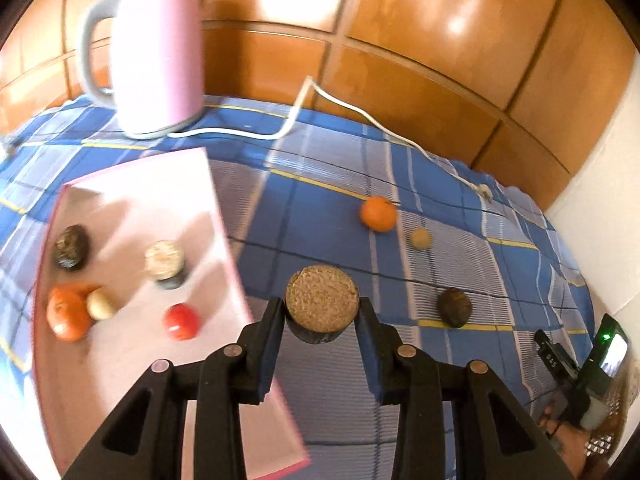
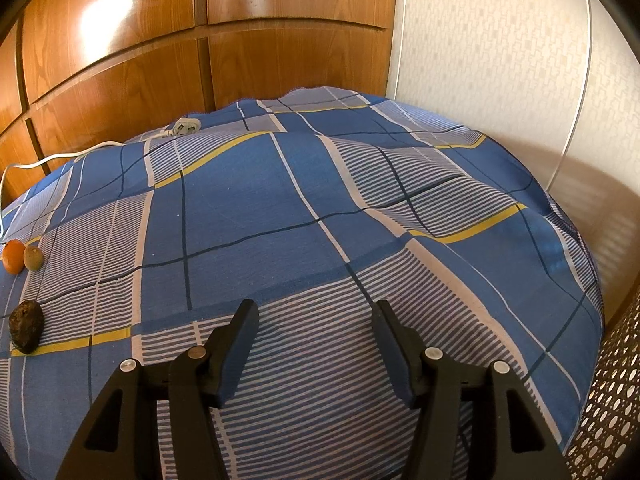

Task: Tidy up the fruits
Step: 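Carry the beige disc into the tray and open the left tool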

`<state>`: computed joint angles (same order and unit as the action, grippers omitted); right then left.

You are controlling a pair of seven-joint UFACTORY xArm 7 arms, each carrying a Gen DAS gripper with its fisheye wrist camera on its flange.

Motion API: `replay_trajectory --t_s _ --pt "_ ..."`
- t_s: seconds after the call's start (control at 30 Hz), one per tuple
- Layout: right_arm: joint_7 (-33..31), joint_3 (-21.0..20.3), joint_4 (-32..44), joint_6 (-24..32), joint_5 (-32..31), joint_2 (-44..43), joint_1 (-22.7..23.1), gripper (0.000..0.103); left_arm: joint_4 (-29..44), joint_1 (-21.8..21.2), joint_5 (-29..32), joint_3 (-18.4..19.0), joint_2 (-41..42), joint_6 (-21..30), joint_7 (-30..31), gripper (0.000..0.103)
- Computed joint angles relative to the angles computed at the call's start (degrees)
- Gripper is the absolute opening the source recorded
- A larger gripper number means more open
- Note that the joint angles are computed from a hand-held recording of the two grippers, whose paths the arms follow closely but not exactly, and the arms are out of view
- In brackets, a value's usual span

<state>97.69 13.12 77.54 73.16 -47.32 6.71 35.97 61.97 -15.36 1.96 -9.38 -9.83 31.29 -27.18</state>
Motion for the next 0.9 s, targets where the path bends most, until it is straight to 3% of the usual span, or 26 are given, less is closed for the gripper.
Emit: replay_trajectory --t_s 0.43,0.9 --pt "-0.7 -0.2 1.0 1.5 -0.1 0.7 0.5 0.06 -10.3 5.2 1.8 1.3 -9.9 -0.3 -3.9 0.037" --pt "-1.2 -0.4 2.0 2.9 0.0 1.4 1.1 0.06 -15.8 10.7 5.4 0.7 -14.6 0.5 -10.3 0.037"
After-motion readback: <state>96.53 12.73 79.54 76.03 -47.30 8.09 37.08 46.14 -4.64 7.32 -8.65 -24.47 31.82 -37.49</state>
